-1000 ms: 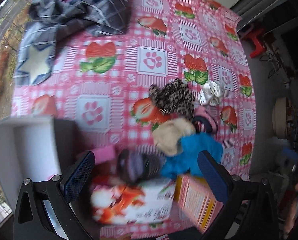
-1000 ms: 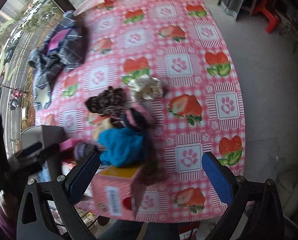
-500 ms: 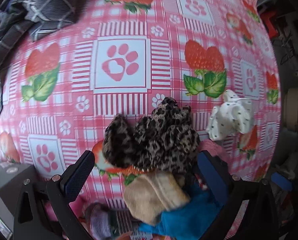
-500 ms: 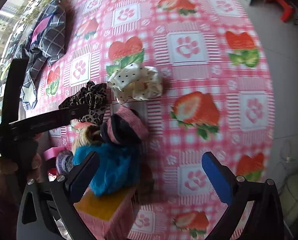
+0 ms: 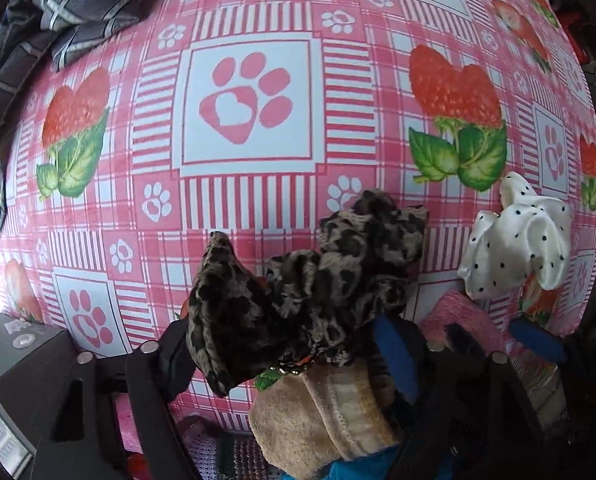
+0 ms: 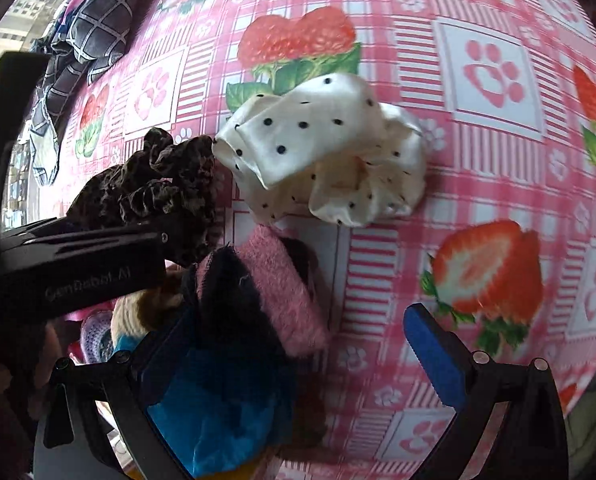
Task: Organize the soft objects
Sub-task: 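Grasp the leopard-print scrunchie with the left tool while the right tool grasps the pink knit sock, then lift both held items and carry them toward the white box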
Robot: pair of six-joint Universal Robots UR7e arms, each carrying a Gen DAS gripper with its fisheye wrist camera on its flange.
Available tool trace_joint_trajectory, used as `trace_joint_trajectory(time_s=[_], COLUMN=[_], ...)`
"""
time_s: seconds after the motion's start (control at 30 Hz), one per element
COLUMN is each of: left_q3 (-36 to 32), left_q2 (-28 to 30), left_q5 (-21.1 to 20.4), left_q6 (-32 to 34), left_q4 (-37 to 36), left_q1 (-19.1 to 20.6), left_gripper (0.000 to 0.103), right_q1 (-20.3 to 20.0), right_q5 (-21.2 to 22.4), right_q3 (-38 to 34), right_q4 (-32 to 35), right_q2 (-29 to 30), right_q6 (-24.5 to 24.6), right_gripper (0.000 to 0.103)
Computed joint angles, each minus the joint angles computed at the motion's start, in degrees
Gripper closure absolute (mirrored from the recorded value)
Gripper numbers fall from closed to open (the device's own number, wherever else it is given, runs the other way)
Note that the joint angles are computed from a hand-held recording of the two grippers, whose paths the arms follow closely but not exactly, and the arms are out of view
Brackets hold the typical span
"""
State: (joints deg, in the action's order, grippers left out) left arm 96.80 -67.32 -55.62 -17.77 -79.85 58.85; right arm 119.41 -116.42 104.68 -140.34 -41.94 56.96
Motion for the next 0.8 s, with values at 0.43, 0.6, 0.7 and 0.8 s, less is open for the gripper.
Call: trace_joint_trajectory(time_s=[0.43, 0.6, 0.7, 0.8], left_q3=[-0.7, -1.9, -2.4, -2.8], left_q2=[-3.7, -5.7, -7.5, -9.3], left_q5=[2.3, 3.2, 3.5, 4.2], left_q6=[2.6, 2.6, 3.4, 4.4], left_q4=[-4.2, -3.8, -3.1, -1.7], left_q1=[-0.8, -1.9, -2.2, -2.8], left_gripper=[0.056, 0.056, 0.056, 0.056], right_q1=[0.7, 1.7, 2.9, 3.7], right_q5=[0.4, -1.4, -2.6, -3.4], right_q3=[-1.8, -0.4, -0.1, 0.4], right_q4=[-5.0, -4.5, -3.1, -2.2], right_q2=[1.9, -0.6, -2.1, -3.6], right_q6=[-2.8, 0.0, 2.1, 3.2], right_gripper=[0.073, 0.073, 0.073, 0.073])
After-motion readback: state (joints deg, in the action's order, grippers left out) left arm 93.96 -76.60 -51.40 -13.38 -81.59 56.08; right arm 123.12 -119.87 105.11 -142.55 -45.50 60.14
